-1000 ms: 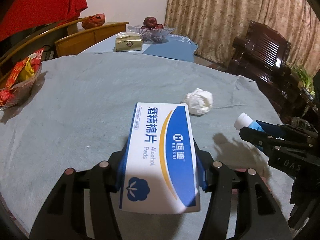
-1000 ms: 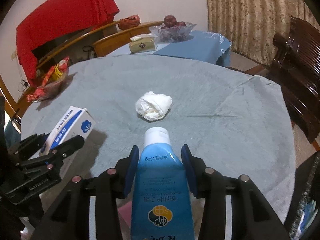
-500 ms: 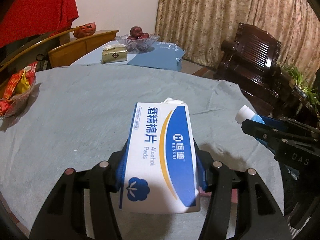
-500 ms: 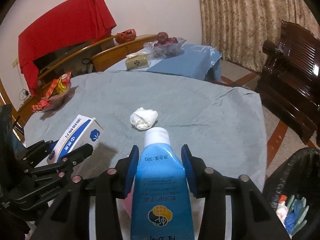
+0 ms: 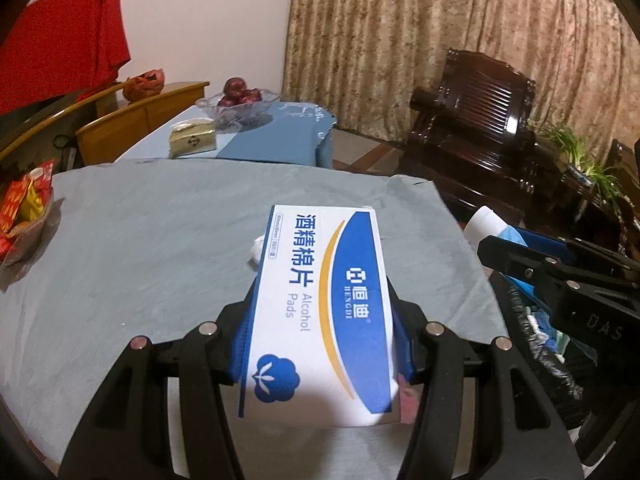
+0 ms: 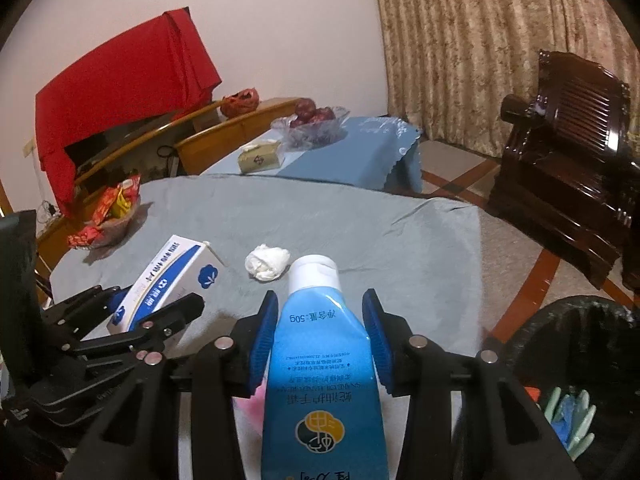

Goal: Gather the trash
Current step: 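Lift and carry the alcohol pads box and blue tube over the black bin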

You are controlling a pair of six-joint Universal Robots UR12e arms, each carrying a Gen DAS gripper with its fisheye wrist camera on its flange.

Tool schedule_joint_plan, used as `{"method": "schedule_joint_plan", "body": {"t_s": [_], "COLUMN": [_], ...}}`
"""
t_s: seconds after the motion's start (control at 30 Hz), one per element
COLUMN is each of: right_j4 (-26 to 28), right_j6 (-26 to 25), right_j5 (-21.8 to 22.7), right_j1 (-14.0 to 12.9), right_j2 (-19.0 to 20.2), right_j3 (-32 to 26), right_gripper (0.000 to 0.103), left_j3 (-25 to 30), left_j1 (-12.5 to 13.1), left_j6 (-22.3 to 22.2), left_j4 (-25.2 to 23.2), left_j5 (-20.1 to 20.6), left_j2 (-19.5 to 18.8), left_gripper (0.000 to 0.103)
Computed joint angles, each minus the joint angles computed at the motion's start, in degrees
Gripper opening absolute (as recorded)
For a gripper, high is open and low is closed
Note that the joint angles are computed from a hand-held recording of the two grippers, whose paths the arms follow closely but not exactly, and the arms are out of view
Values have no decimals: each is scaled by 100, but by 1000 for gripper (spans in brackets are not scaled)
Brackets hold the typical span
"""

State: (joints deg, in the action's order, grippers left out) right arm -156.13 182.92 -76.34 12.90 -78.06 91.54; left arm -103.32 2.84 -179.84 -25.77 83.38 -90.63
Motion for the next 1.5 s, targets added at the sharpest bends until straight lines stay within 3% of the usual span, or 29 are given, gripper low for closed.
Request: {"method": "schedule_joint_plan", "body": {"t_s": [0.4,0.93,1.5], "right_j4": [-207,-338,-335], "right_j6": [102,274,309], "right_j5": [-220,-566,-696], "right_j1": [-377,-1102,-1659], "right_j2": [-448,-1045,-1145], "right_j3": [440,1093,1312], "right_gripper": [43,43,41], "left_j3": [208,634,1106], "left_j1": [-438,-1221,-1788], "left_j6": [-47,138,373], "left_j4": [94,145,172], "left_j5": [-46,-275,-499], "left_j2": [-140,-581,-1170], "left_gripper": [54,54,54]}}
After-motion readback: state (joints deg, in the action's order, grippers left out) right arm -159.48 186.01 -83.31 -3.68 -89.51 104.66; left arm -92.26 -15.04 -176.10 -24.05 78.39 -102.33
